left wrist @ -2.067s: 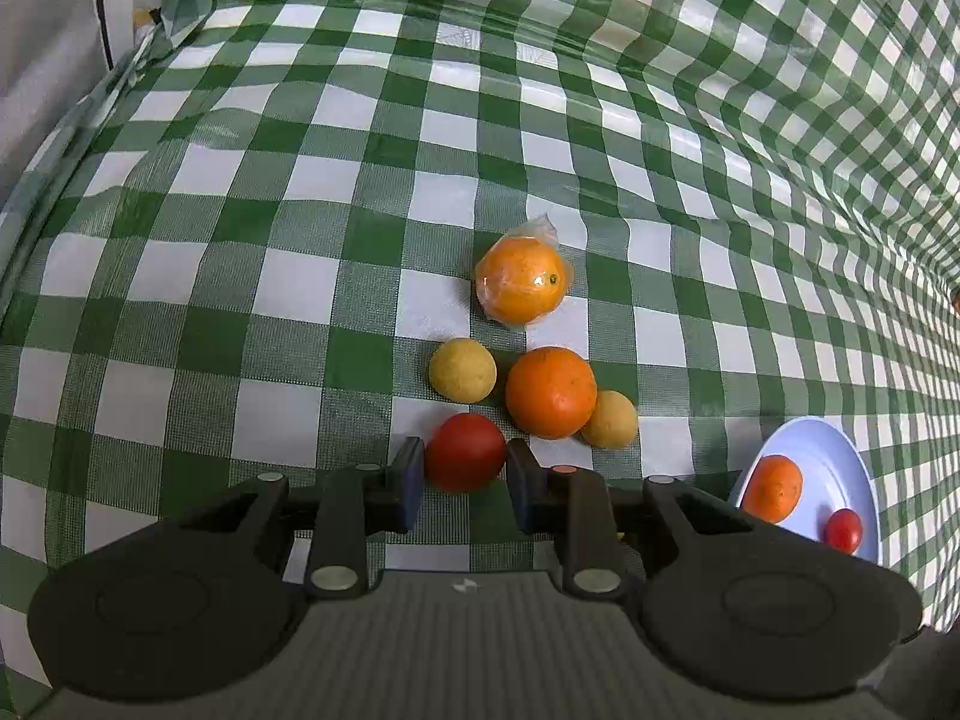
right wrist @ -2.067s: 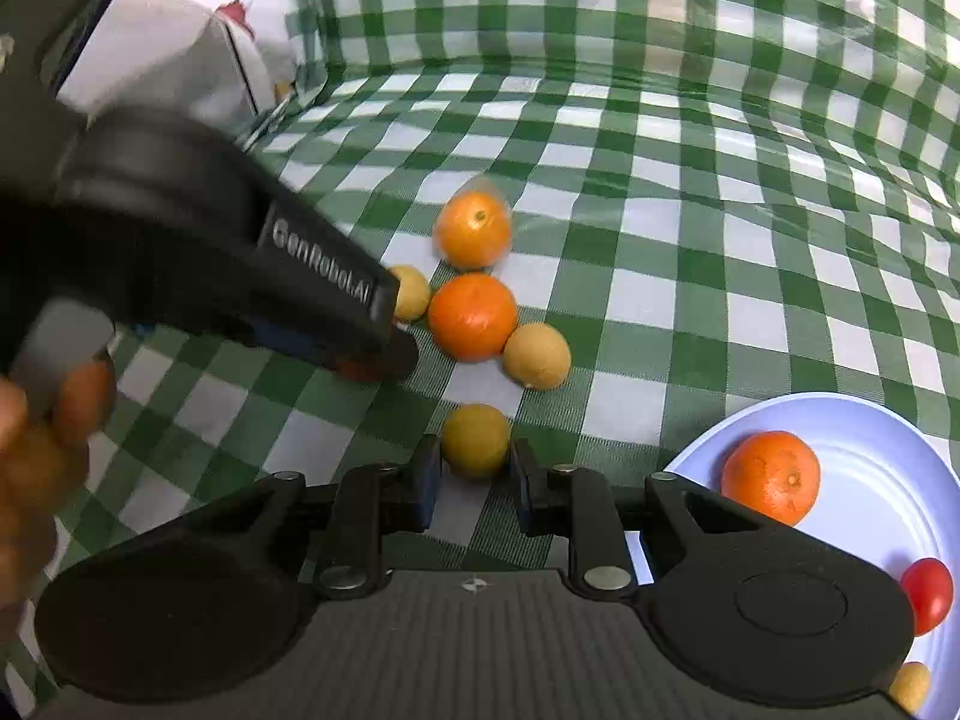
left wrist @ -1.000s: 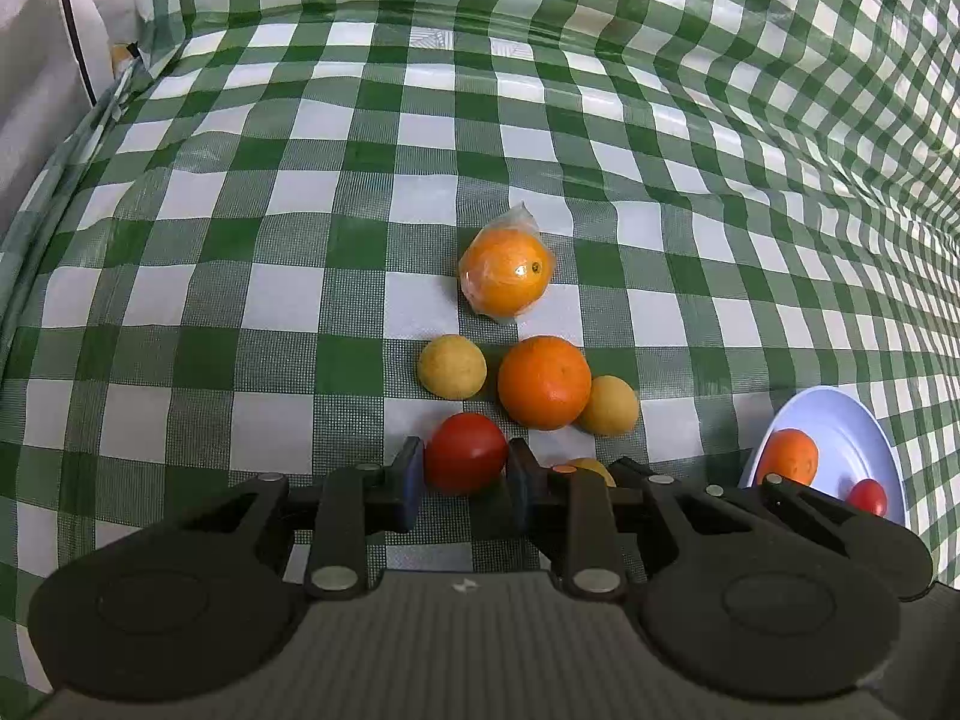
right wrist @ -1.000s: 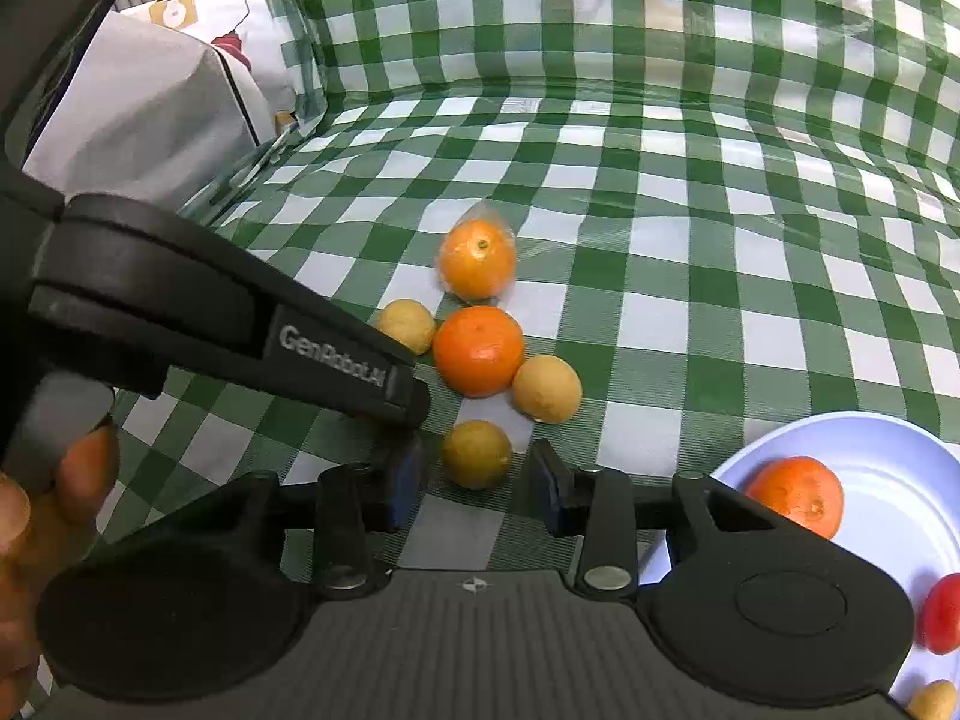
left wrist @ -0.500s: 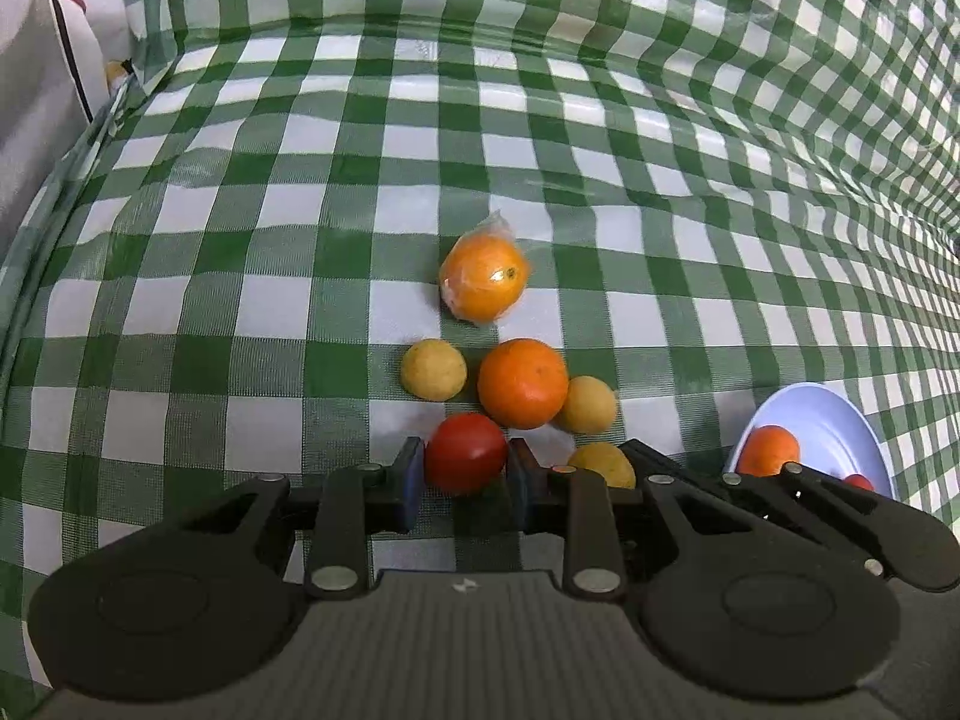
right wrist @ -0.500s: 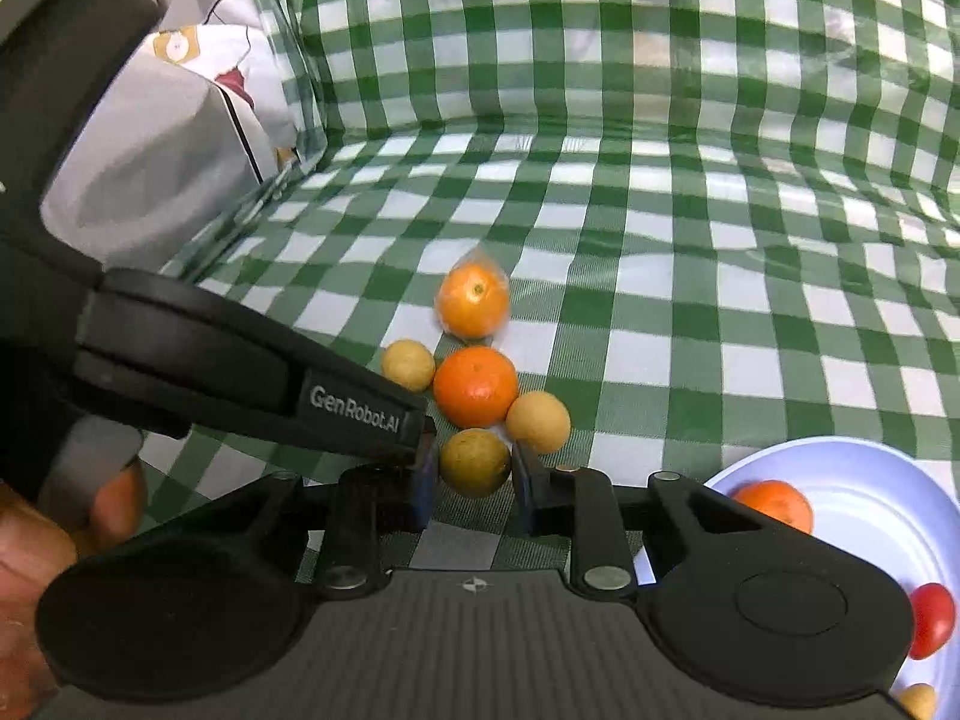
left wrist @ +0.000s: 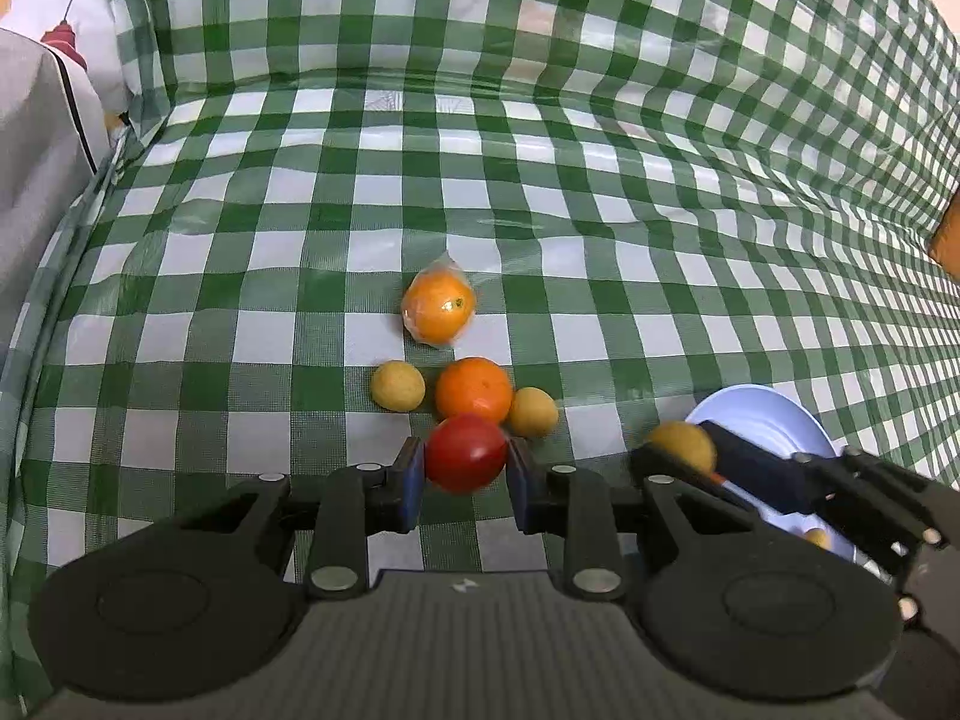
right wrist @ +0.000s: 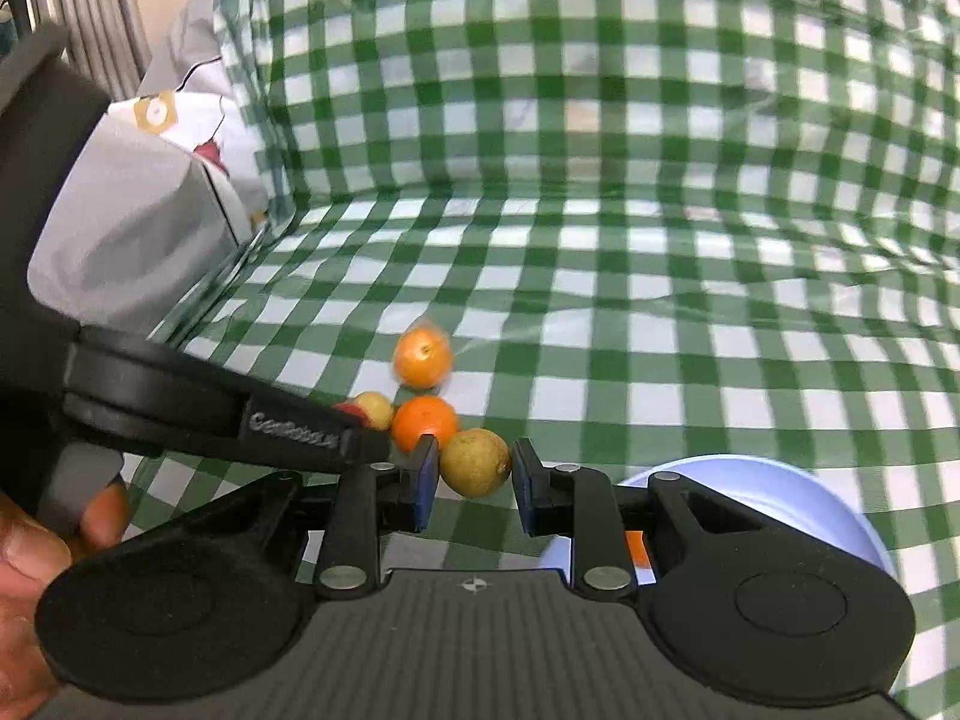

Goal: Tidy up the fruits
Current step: 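Carry the tomato in the left gripper toward the plate while the right gripper carries the yellow fruit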

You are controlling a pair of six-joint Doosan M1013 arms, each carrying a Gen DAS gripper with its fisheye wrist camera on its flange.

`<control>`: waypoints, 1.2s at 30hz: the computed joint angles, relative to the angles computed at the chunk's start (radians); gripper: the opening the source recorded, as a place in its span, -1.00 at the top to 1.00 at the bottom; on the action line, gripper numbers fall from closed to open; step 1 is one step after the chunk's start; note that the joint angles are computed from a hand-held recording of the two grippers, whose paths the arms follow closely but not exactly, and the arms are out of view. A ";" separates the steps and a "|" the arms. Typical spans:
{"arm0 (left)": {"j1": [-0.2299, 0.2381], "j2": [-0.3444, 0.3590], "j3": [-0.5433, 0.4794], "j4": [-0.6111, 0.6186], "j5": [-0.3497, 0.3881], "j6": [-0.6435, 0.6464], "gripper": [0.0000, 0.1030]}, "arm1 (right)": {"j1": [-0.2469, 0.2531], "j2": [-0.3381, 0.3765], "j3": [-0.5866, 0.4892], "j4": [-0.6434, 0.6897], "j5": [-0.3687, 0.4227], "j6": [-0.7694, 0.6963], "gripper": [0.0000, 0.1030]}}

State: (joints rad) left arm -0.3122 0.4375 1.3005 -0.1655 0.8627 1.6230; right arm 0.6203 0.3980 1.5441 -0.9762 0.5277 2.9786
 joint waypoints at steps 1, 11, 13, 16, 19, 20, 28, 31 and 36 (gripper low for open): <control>0.002 -0.003 0.004 0.000 -0.003 0.003 0.38 | 0.001 -0.005 0.007 -0.012 0.007 0.014 0.46; -0.018 -0.014 0.020 0.059 -0.055 0.011 0.38 | -0.008 -0.044 0.049 -0.040 0.053 0.062 0.46; -0.022 -0.022 0.030 0.078 -0.072 0.015 0.38 | -0.009 -0.053 0.056 -0.053 0.058 0.081 0.46; -0.029 -0.027 0.036 0.093 -0.083 0.016 0.38 | -0.010 -0.067 0.069 -0.078 0.064 0.115 0.46; -0.038 -0.028 0.036 0.103 -0.084 0.015 0.38 | -0.011 -0.073 0.076 -0.088 0.070 0.128 0.46; -0.040 -0.030 0.036 0.105 -0.084 0.012 0.38 | -0.012 -0.075 0.078 -0.086 0.072 0.129 0.46; -0.080 -0.042 0.057 0.109 -0.136 0.041 0.38 | -0.011 -0.101 0.106 -0.106 0.097 0.168 0.46; -0.085 -0.048 0.071 0.111 -0.161 0.044 0.38 | -0.011 -0.112 0.119 -0.111 0.111 0.187 0.46; -0.093 -0.049 0.076 0.112 -0.195 0.032 0.38 | -0.017 -0.126 0.140 -0.132 0.136 0.229 0.47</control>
State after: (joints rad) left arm -0.4048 0.3885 1.3763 -0.0537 0.6680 1.6547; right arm 0.6037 0.2715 1.6842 -1.1086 0.6633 3.2072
